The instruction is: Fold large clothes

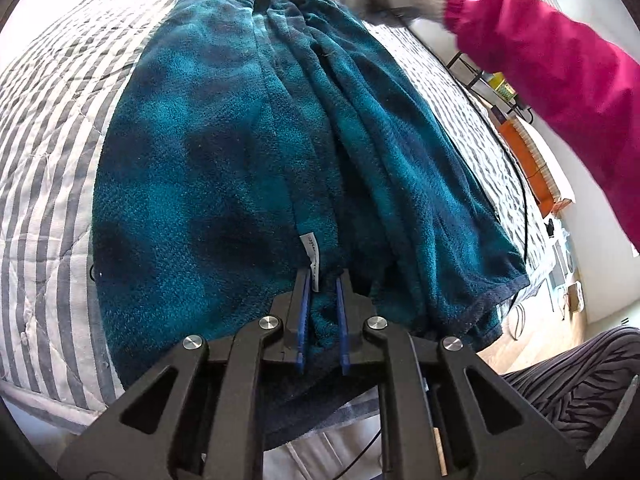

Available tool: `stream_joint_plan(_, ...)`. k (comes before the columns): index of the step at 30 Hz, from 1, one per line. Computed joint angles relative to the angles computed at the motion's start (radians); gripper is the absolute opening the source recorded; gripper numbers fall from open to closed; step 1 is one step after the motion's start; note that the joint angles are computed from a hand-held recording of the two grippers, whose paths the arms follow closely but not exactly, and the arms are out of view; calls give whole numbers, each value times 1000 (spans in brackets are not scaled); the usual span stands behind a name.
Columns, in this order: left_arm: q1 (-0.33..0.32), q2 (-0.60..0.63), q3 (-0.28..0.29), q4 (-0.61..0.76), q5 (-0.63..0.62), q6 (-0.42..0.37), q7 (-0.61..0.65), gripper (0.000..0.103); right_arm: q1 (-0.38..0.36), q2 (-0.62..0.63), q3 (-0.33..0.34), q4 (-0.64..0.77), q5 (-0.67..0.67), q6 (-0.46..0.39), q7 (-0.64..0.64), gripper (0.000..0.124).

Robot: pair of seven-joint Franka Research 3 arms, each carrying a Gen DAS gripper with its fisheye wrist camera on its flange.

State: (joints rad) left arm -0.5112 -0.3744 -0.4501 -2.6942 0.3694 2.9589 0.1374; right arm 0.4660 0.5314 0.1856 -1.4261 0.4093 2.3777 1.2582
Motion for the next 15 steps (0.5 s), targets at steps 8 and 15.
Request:
stream_joint_plan(8, -69, -35, 72, -32, -69, 49, 71, 7, 11, -11, -4, -21, -32, -20, -36, 0)
stream_joint_plan(15, -52, -43, 52, -33, -89, 45, 100, 6, -51, -80, 11, -106, 86, 28, -125, 1)
